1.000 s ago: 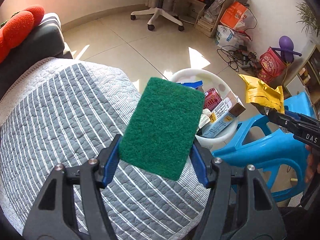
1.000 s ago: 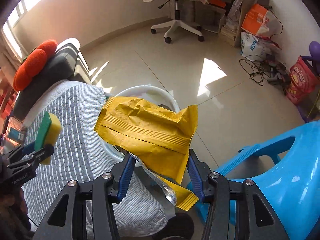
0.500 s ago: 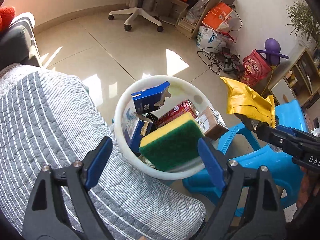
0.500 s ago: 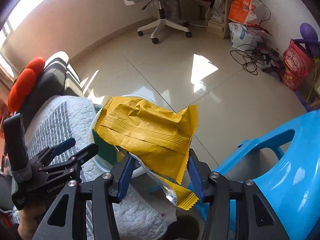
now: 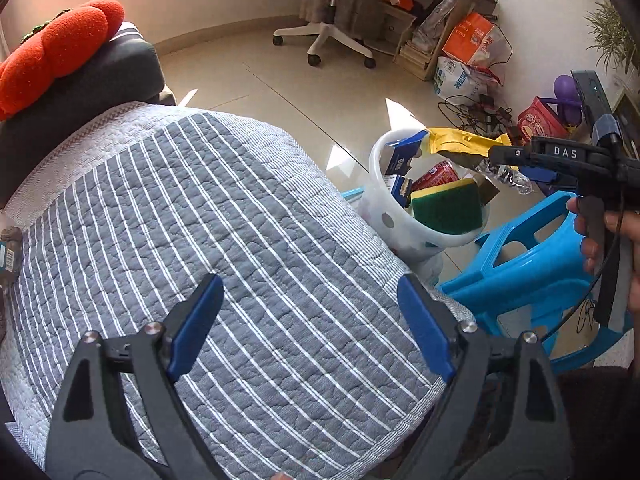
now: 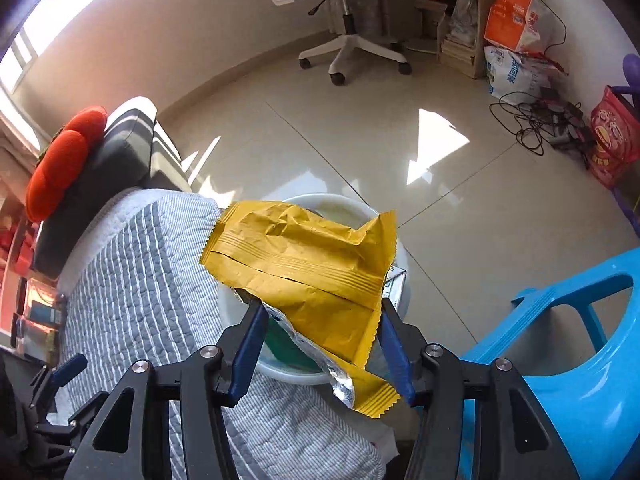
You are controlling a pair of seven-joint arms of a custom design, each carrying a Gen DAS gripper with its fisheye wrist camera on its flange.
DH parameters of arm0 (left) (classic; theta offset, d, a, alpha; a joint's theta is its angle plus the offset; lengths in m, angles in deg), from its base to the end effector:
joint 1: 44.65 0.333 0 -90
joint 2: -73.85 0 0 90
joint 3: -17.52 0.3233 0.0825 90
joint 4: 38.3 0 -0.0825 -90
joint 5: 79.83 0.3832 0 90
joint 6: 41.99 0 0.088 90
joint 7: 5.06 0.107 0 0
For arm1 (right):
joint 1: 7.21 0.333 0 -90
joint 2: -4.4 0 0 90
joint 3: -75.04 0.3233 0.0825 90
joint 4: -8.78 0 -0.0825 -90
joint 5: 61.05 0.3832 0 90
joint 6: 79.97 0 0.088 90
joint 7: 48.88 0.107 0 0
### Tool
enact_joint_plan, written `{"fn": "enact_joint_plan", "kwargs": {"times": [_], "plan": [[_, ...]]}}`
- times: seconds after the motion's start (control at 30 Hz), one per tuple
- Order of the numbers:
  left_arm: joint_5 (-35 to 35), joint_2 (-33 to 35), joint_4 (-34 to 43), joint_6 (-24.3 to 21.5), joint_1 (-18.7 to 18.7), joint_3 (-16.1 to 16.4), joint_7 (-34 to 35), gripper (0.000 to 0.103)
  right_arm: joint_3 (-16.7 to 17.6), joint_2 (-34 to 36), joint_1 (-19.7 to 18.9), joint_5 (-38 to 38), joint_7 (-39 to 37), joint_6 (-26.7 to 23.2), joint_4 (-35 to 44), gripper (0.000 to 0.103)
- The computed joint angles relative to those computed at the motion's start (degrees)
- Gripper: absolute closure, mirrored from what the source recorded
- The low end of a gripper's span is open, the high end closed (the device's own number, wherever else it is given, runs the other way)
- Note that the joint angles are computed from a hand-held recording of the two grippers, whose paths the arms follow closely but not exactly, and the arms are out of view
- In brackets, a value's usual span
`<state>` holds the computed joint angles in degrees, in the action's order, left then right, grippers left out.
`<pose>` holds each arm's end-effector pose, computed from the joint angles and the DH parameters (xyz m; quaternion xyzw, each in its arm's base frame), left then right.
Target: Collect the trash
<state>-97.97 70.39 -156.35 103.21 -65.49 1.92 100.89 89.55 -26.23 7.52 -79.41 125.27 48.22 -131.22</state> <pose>0.4638 -0.3417 0.5272 -0.4015 0.8708 -0.2784 0.0556 0.3628 0.2045 0.5263 -0.3588 0.8991 -0.1701 0.1841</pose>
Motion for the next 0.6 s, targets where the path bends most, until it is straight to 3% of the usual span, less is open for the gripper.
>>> {"fn": "enact_joint_plan", "kwargs": {"times": [0.03,0.07,0.2,0.33,0.5,0.6], "plan": [[0.5,-1.4,-1.4,0.1,0.5,0.4,-0.2,0.005,0.1,-0.3,-0.3,0.1,1.6,1.3,-0.5,0.019],[1.3,-2.8,-2.7,0.3,1.0,0.9,-0.9,0.002,0.1,-0.6,-0.6,0.1,2.7,2.4,-0.9,0.019],[1.7,-7.4,-6.9,0.1,2.6,2.7,-3.5,0.001,1.1,-0.6,-0.8,0.3,5.1,2.4,-0.2,0.019],[0.1,-12.0,-11.0,0.6,3.5,4.2,-6.0,0.001,3.2,0.5,0.5,-0.8,6.2,-1.1,3.1,0.019],[8.0,-18.4,-16.1,0.8,6.0,2.4,-14.5,0.001,7.4,4.5,3.4,-4.4,7.6,-8.2,10.9,0.017],[9.4,-22.4,-18.6,0.5,5.6,3.0,-17.4,0.001,10.2,8.6,6.2,-7.8,8.6,-12.6,17.0,0.013]]}}
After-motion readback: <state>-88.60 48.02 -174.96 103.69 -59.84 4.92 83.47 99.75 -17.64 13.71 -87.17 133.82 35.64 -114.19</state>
